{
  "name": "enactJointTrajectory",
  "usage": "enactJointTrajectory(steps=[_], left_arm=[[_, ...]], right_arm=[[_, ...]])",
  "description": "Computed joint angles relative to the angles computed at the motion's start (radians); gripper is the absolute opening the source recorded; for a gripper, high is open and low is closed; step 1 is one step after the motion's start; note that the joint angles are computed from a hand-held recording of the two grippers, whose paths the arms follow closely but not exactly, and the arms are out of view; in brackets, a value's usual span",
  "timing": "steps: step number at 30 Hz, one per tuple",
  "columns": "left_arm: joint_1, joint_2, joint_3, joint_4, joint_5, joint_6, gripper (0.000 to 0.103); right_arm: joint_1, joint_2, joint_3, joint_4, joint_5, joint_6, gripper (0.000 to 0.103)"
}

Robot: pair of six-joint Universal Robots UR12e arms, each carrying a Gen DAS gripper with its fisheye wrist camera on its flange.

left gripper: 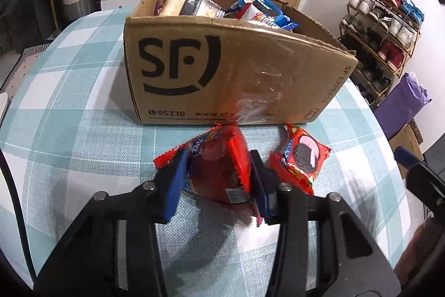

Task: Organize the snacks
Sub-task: 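Hold the red wafer pack with the left gripper while the right gripper grasps the red Oreo pack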

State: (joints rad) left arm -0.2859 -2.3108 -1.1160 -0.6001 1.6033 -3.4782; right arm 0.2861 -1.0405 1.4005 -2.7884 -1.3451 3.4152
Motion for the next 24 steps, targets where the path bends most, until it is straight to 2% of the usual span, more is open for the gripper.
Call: enactJointTrajectory(steps=[7,14,21,24], left_arm=[[0.002,0.016,-0.008,0.007,-0.008,0.019,0.03],[0.017,0.096,-0.133,0.082,-0.026,0.024,0.029],[0.04,0.177,-0.25,0.135,-0.048,0.012,0.029],[0.048,0.208,-0.292,0.166,-0.06,0.012,0.029]], right_arm=[[-0.001,0.0,0.004,0.014,-0.023,0.028,0.103],[0.006,0.005,-0.001,0.037,-0.069,0.0,0.103],[0.008,0.015,-0.015,0.054,-0.061,0.006,0.103],[0.007,0.024,-0.026,0.062,-0.002,-0.011,0.103]])
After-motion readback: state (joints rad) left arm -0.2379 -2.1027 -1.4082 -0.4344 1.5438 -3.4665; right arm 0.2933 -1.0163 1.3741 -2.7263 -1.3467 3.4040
